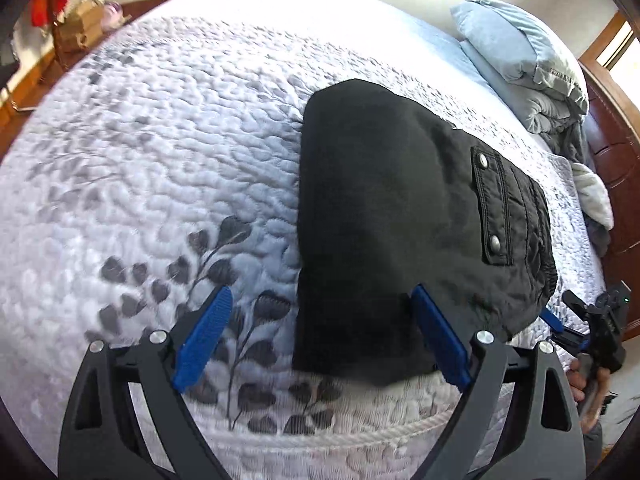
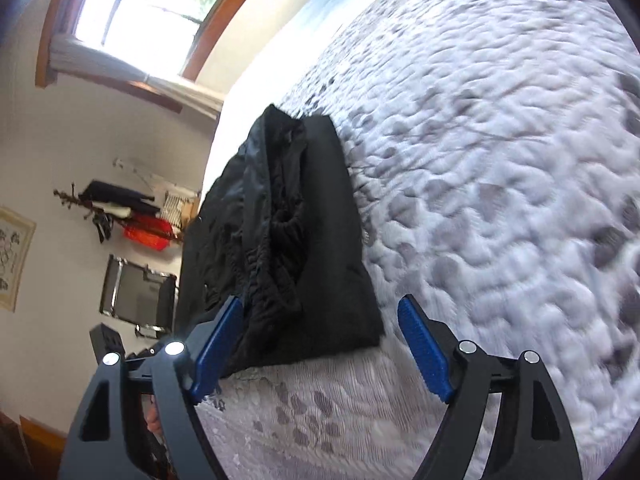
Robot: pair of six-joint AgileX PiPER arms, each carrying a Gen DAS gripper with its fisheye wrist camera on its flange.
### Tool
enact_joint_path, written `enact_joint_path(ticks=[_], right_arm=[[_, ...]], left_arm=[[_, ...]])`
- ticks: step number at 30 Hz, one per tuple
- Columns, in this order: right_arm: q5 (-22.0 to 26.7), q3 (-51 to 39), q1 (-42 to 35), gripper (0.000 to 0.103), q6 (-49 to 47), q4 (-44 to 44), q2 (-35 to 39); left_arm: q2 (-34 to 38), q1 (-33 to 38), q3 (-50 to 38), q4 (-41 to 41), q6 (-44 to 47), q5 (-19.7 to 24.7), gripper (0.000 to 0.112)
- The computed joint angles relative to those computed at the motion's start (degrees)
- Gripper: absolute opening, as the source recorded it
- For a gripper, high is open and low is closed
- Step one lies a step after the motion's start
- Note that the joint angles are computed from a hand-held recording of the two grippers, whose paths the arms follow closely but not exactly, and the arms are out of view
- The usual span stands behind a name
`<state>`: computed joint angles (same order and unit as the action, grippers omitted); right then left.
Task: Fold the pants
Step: 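Release the pants and pull both grippers back from the bundle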
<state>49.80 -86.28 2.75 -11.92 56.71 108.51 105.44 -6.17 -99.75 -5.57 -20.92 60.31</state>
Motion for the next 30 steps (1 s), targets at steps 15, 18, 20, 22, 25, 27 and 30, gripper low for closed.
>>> enact_joint_path(ticks=[15,18,20,22,25,27,30], right_arm=[[0.37,4.68,18.85,0.082,34.58,-47.94,-12.83],[1.58,3.46,23.41,0.082,38.48,-51.96,-12.87],[2.76,2.17,26.01,0.082,40.33,-54.38,-12.91],[4.75,0.55,28.43,0.083,42.46,-57.66,-13.04],[7.06,-1.69,30.46,0.083,45.03,-60.29,-13.01],[7.53,-2.52,31.05,0.084,45.51,-60.69,-13.20],[11.64,-5.62,33.83,0.084,48.38,-65.54,-12.78]], left_arm=[[-9.63,-12.69,12.44,13.96,-11.82,2.85,0.096],[-11.98,-15.21,14.19,16.03,-14.88,2.31,0.098],[-13.23,-16.60,14.53,17.91,-16.36,2.70,0.098],[-13.96,-17.27,14.19,18.37,-17.10,3.52,0.098],[-14.76,-17.31,13.76,18.70,-18.06,3.95,0.098],[-15.31,-17.26,13.59,18.59,-18.26,3.94,0.098],[-15.39,-17.94,12.70,19.56,-18.40,4.93,0.098]])
